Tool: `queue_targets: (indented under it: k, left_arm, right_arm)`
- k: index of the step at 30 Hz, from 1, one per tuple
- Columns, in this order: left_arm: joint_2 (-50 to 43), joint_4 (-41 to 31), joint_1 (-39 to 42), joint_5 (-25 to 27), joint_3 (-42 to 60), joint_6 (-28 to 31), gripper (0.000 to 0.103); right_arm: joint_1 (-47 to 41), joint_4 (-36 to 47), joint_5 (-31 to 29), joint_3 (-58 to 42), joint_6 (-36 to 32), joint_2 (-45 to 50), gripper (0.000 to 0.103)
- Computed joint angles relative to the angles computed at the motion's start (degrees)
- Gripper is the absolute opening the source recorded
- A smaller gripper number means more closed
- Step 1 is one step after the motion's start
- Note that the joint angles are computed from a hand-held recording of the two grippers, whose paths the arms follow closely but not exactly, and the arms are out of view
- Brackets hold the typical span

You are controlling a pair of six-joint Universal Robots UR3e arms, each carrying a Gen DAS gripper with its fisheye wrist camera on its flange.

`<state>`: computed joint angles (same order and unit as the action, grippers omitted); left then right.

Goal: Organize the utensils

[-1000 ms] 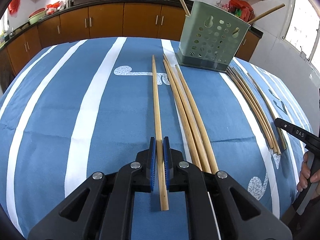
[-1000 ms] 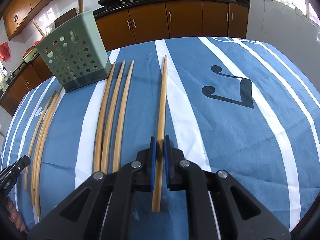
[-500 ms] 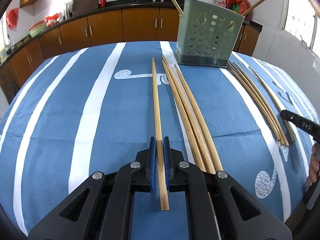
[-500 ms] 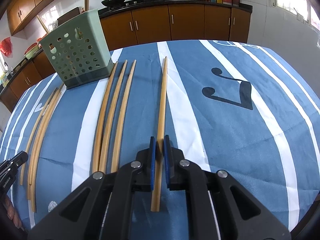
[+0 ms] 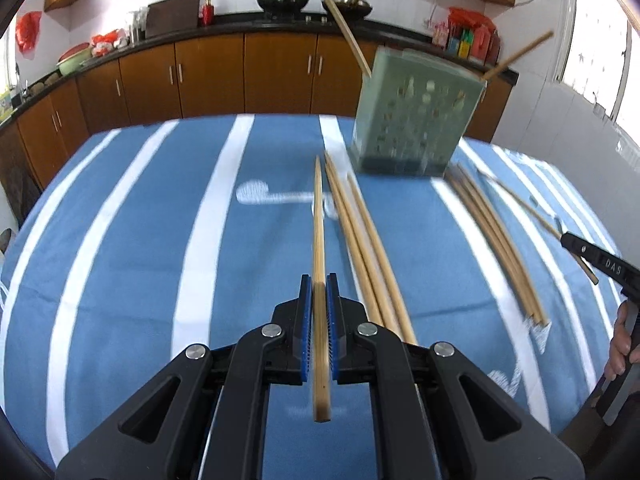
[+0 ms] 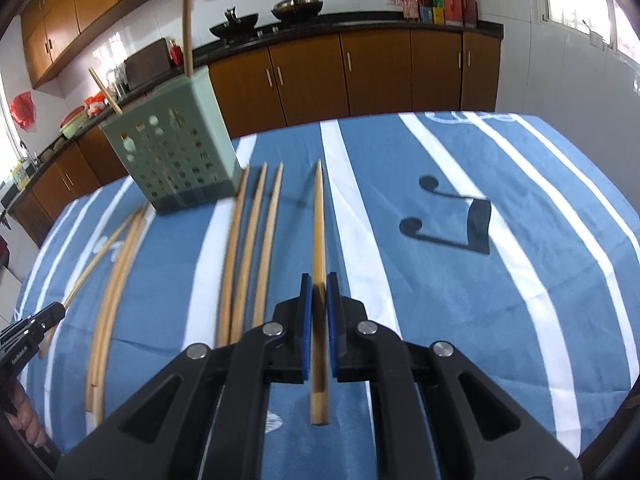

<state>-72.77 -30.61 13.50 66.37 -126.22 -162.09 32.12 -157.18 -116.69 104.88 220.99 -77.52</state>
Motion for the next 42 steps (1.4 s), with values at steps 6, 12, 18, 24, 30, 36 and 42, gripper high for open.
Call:
queue_targets:
  k: [6, 12, 18, 24, 30, 36, 42]
  left_arm:
    - [2.37, -0.92, 2.97, -4.34, 2.07, -1.40, 0.007]
    - [2.08, -0.68, 3.21, -4.30, 2.98, -1.74, 0.007]
    - [-3.29, 0.56, 2.10, 1.06, 1.04, -0.64, 0.008]
    - [-6.01, 0.52, 2.23, 1.51, -0.28, 3.10, 0.009]
    - [-5.19, 2.16, 2.28, 1.52, -2.51, 4.97, 0.017]
    - [-4.73, 4.16, 1.81, 1.73, -3.91, 5.45, 0.034]
    - [-4.66, 5.61, 1.48, 4.18, -4.32, 4.73, 0.008]
  right_arm:
    - [0.90, -1.27, -2.21, -0.73, -0.58, -1.84, 0.008]
    - [1.14, -1.85, -3.29, -1.25, -1.18, -2.44, 0.008]
    - [1.03, -1.76, -1.66, -0.10, -0.16, -1.60, 0.008]
    - [1.13, -1.69, -0.75, 0.08, 0.40, -0.74, 0.008]
    - [0.84, -1.53, 0.11, 0.30, 0.73, -0.42, 0.008]
    - [0.50, -1.72, 0.68, 0.30, 0.85, -0.02, 0.008]
    - [0.43, -1.95, 0.69, 0.33, 0.91, 0.01, 0.008]
